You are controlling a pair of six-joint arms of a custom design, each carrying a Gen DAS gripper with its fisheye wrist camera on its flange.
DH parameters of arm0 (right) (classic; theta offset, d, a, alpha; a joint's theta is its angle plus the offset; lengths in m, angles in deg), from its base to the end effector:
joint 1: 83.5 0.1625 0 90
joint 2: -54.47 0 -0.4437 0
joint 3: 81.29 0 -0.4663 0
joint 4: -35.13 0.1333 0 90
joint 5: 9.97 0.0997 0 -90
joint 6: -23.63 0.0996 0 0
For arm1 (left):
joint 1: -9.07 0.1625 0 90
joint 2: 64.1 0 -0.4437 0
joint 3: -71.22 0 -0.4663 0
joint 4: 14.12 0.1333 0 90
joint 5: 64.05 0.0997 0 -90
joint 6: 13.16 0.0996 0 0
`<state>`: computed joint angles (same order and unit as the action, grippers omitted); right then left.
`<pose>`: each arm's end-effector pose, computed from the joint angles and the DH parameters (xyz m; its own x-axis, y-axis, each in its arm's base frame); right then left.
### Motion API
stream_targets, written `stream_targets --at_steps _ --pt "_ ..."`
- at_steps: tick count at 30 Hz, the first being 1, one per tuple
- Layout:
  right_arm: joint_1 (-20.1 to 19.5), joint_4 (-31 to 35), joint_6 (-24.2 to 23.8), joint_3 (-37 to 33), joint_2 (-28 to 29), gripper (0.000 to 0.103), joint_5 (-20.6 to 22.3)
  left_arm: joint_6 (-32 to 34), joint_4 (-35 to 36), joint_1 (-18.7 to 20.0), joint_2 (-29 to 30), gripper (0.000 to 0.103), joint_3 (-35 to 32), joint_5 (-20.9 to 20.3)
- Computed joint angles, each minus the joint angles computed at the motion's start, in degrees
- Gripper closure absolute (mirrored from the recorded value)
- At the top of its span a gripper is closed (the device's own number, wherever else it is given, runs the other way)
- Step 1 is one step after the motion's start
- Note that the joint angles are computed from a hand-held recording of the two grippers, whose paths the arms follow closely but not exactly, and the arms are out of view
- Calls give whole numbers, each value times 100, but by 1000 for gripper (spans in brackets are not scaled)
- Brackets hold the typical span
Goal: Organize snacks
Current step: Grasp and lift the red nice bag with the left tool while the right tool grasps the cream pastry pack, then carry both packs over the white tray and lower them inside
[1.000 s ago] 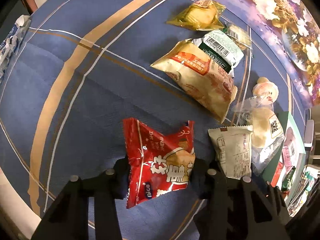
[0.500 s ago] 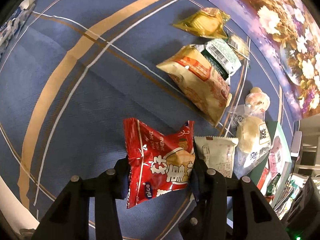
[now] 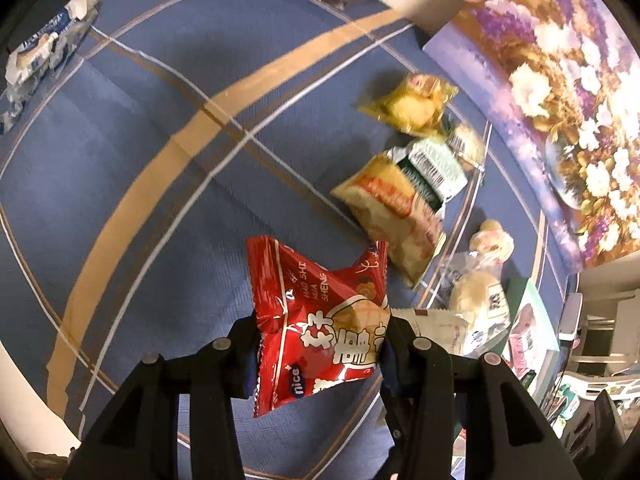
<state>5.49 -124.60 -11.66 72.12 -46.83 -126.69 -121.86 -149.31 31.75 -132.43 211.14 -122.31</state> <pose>0.0828 -0.3229 0.1750 -0.7367 -0.4266 0.5247 -0.5008 0.8655 0.0005 -0.2631 -0.3112 0.0122 -0.7469 -0.6076 -0.2701 -0.3712 0.7180 -0.5889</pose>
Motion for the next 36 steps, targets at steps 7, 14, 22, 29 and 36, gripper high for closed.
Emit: stream_targets --at_steps 7,14,22,29,36 --pt "-18 505 62 -71 -749 39 190 -165 396 -197 -238 55 -25 216" --pt "-50 721 160 -140 -1239 39 257 -37 376 -191 58 55 -270 434" --pt "-396 586 242 -295 -1479 39 101 255 281 -213 381 55 -551 574" --pt "-1009 569 420 -537 -1696 39 81 813 -39 -207 880 55 -911 516" --pt "-1830 881 653 -868 -1921 39 332 1851 -484 -246 1606 55 -1476 444"
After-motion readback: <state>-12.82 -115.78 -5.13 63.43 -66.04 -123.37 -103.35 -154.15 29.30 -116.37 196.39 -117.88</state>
